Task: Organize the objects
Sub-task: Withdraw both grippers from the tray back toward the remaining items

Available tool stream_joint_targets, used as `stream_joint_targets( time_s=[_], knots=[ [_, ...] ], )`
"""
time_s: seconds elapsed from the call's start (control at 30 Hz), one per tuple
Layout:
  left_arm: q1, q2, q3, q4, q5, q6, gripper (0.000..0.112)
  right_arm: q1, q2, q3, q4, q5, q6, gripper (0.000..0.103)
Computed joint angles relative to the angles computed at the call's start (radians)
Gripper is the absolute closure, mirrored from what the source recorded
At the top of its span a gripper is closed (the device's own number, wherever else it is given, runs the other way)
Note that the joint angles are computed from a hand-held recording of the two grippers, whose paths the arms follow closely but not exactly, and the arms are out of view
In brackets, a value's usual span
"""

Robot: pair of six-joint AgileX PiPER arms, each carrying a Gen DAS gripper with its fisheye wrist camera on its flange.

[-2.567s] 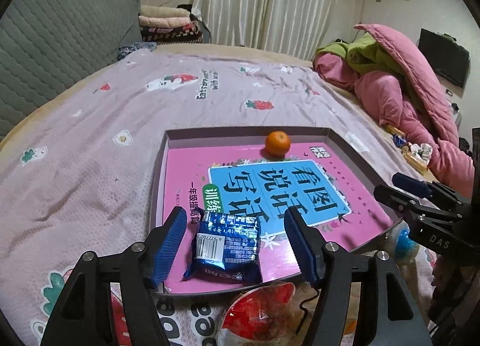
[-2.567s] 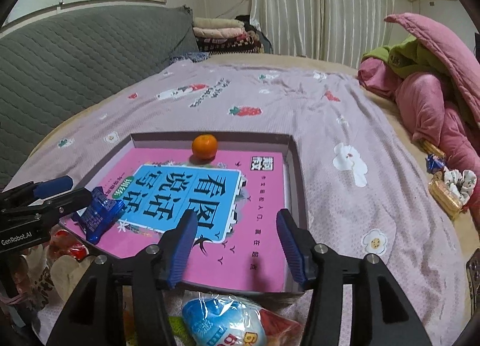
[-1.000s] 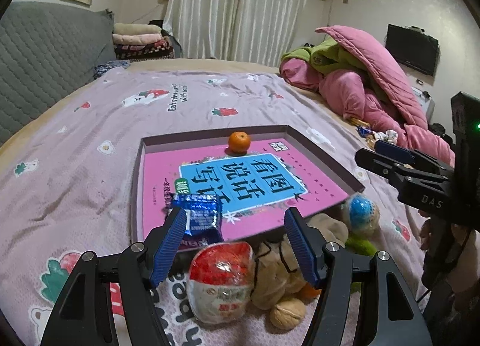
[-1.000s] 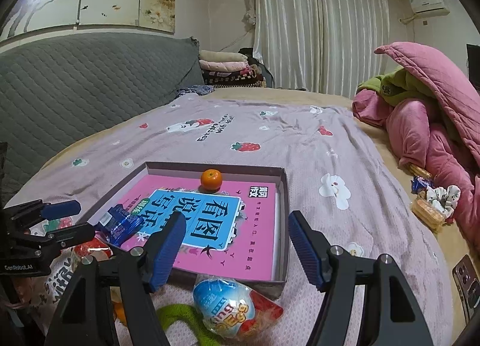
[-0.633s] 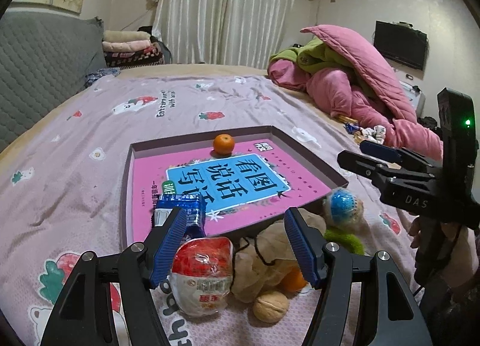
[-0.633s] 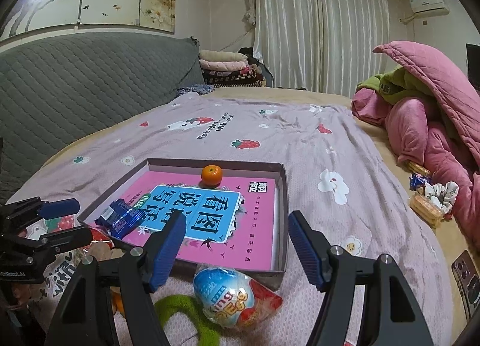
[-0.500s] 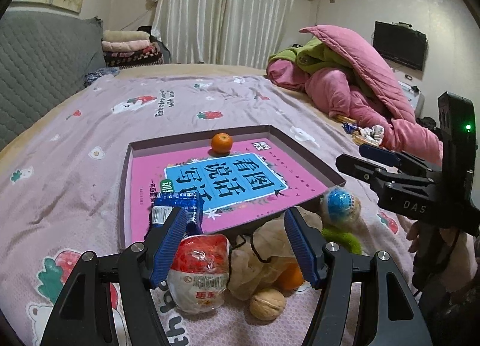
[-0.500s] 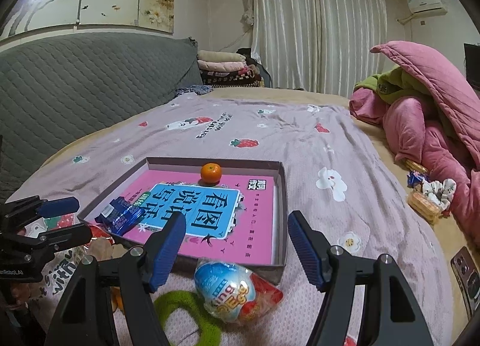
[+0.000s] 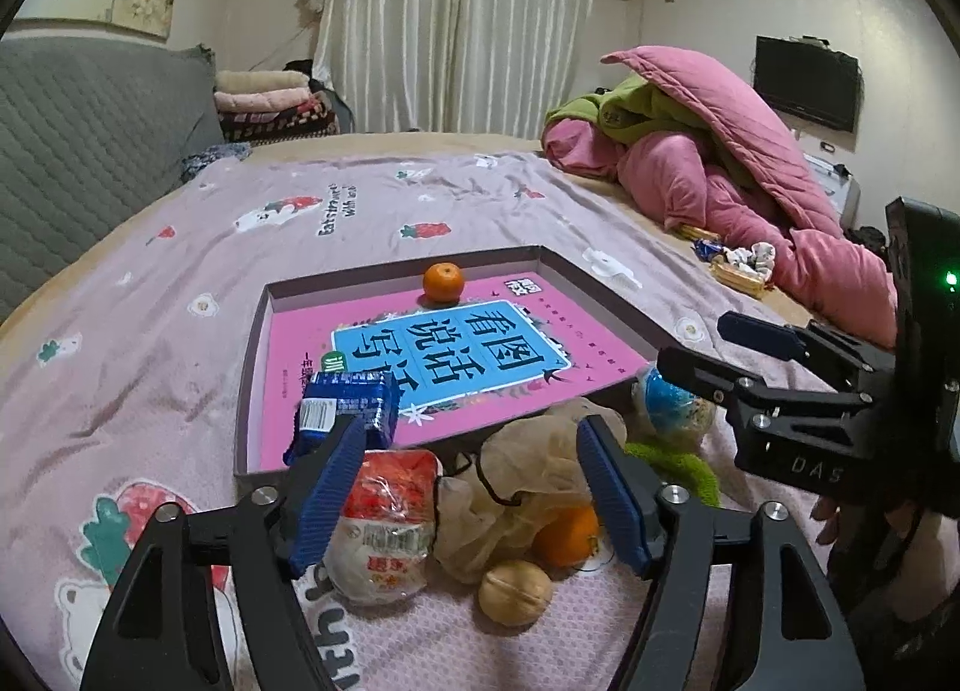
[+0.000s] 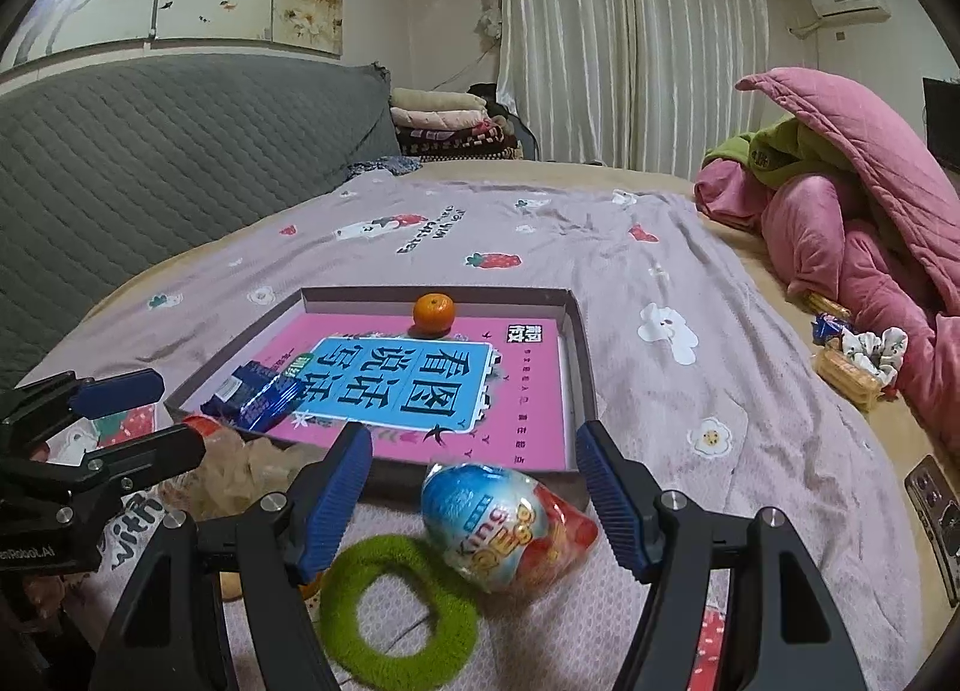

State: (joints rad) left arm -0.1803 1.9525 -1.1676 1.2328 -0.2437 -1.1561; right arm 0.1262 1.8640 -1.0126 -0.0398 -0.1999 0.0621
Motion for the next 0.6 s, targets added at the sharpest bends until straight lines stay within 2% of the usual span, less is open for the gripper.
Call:
stream_joint_targets(
  time_s=[0.1,0.3,0.37,0.6],
  knots=[
    [-0.027,-0.008,0.019,-0.172,0.037,0.168,0.037,0.004,-0.01,0.022,0.033,-0.009,-0.031,0.033],
    [-0.053,-0.01,0.034,-0.301,0.065,0.287,0.037,0.002,-0.041,0.075,0.028,-0.03,-0.012,0.033],
    [-0.06,-0.014,0.045,-0.39,0.066,0.379,0.037,0.0,-0.052,0.092,0.01,-0.037,0.007,0.033],
    [-0.057,-0.032,0.068,-0.425,0.056,0.398,0.037,0.003,-0.076,0.132,-0.006,-0.051,0.025,0.033]
  ],
)
